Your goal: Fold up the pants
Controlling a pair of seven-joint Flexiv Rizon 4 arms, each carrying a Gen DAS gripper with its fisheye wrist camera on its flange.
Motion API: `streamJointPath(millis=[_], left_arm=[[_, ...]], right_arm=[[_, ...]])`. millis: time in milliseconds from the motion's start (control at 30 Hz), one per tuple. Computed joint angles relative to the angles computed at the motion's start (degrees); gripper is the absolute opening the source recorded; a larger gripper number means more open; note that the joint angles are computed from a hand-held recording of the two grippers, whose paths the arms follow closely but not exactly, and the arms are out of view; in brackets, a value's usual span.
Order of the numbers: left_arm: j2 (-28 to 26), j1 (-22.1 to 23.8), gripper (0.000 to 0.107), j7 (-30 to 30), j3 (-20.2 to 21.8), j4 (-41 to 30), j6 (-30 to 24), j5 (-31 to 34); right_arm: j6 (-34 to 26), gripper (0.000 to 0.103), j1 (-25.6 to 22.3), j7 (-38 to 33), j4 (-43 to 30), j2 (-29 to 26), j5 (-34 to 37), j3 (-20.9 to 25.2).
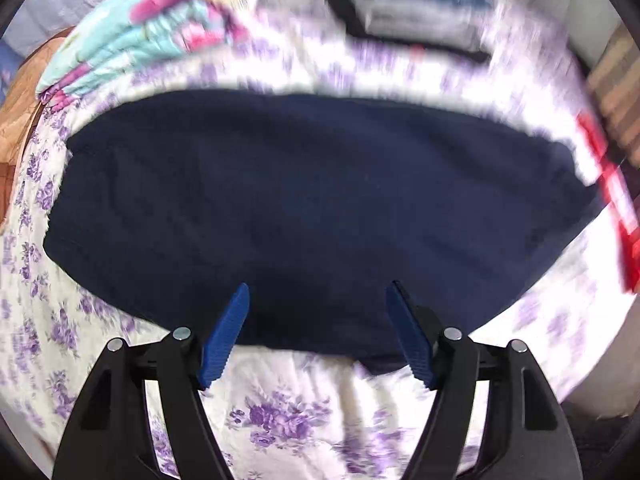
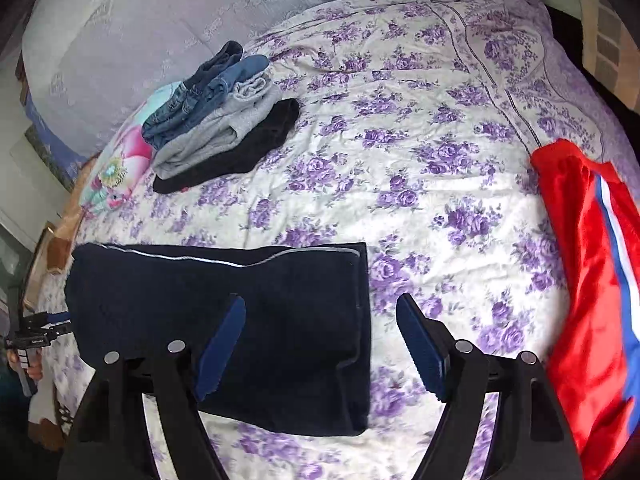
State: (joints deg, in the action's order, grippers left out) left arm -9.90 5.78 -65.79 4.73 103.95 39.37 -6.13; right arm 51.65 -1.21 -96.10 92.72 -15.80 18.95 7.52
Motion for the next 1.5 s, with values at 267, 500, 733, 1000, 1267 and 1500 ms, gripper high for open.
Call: streamJointPath(millis=[267,500,733,1000,1267,1500], left_arm=[[1.34,-0.57,0.070,-7.19,0.69,-1.92,-4.21,4.30],[1.87,-2.45,0.071,-4.49,-2.41,-4.84,-4.40,-0.83],[-0.03,-7.31,0.075,0.51,-5.63,-8.32,-5.06,-2.70],[-0.66,-9.56,0.079,1.41,-5.67,-8.97,-6.71,-3.15],[-1.25,-9.02,0.079,2.40,-5.33,-8.18,-6.06,-5.27],[-1.44,-8.69,0.079,2.01,-5.04,-7.64,-7.24,-5.14]], right_arm=[[-5.17,0.060,-3.95,0.40,-0.96,-0.76,8.84,-0.42],[1.07,0.041,-5.24,-4.00,13.02,9.34,20.18,-0.58],[5.22,0.036,-0.65,-5.65,16.53,8.42,18.16,-1.72],[2.30,0.010,-5.73,-11.04,11.25,5.00,35.76,0.34],[-4.42,0.006,-3.35,-8.82,15.22,13.31,27.96,-4.31],[-0.60,0.044,-2.19,1.77,21.21,15.01,20.09,-4.57]])
